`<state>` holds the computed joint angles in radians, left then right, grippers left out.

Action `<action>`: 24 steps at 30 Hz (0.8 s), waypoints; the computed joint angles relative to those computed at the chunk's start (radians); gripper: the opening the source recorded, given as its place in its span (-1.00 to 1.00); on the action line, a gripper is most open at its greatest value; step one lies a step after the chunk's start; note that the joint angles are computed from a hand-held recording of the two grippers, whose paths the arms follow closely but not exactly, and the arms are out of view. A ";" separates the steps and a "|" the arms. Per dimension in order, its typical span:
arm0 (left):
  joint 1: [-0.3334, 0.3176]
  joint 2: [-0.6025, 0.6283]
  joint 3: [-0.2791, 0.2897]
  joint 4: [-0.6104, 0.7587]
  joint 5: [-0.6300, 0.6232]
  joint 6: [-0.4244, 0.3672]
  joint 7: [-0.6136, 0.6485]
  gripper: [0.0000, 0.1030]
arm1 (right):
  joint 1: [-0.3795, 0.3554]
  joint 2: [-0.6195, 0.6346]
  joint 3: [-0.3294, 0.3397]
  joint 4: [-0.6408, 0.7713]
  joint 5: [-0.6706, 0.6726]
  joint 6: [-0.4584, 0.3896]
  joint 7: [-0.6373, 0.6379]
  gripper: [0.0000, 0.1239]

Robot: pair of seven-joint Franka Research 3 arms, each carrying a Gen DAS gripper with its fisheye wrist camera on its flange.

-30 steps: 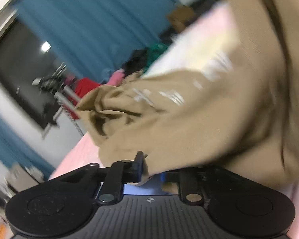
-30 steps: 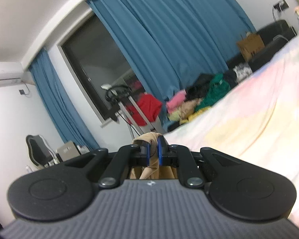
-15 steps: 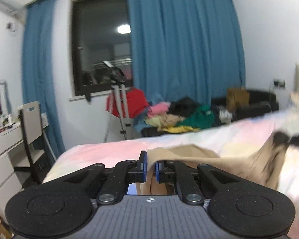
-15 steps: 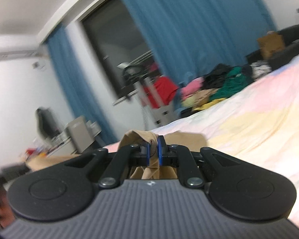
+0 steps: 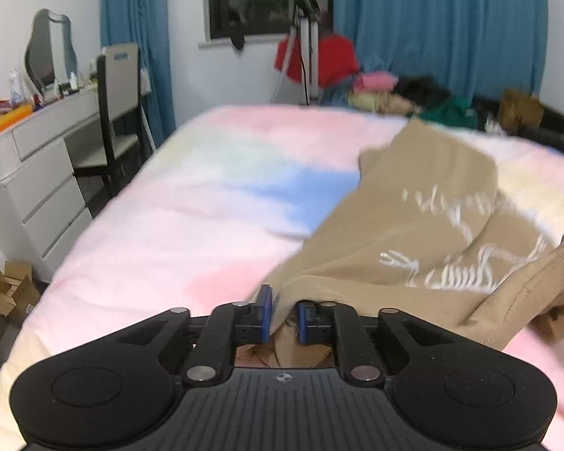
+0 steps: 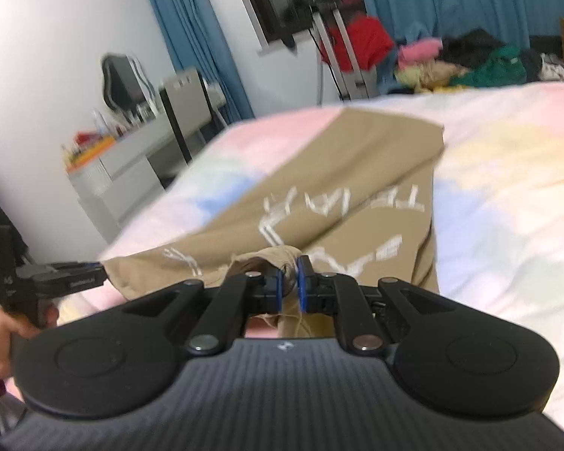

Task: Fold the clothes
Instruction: 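Grasp the shirt edge with the left gripper while the right gripper holds and shakes it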

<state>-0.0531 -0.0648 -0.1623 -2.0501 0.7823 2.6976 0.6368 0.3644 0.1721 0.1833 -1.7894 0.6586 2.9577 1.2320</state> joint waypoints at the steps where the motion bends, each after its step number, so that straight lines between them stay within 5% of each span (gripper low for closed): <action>1: -0.001 0.002 0.001 0.000 -0.014 -0.013 0.013 -0.45 | 0.021 0.009 -0.025 0.004 -0.064 -0.008 0.061 -0.80; 3: -0.003 -0.008 0.005 -0.008 -0.057 -0.027 0.040 -0.07 | 0.048 0.019 -0.058 0.010 -0.160 -0.016 0.162 -0.79; 6: 0.004 -0.077 0.002 -0.073 -0.079 -0.029 0.025 0.25 | 0.043 0.027 -0.056 0.018 -0.186 -0.014 0.222 -0.79; 9: 0.020 -0.134 -0.042 -0.114 0.047 -0.064 -0.037 0.31 | 0.031 0.033 -0.044 0.027 -0.193 -0.003 0.230 -0.79; 16: 0.005 -0.118 -0.127 -0.119 0.387 0.038 -0.081 0.37 | 0.019 0.055 -0.023 0.042 -0.158 0.050 0.255 -0.79; 24: -0.133 0.087 -0.142 0.016 0.782 -0.166 -0.204 0.38 | 0.001 0.098 -0.011 0.073 -0.122 0.072 0.340 -0.79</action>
<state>-0.1860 0.0223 -0.3047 -2.0340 1.5646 2.5316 0.4326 0.3652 0.2702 0.1719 -1.7161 0.5365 3.0295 1.5722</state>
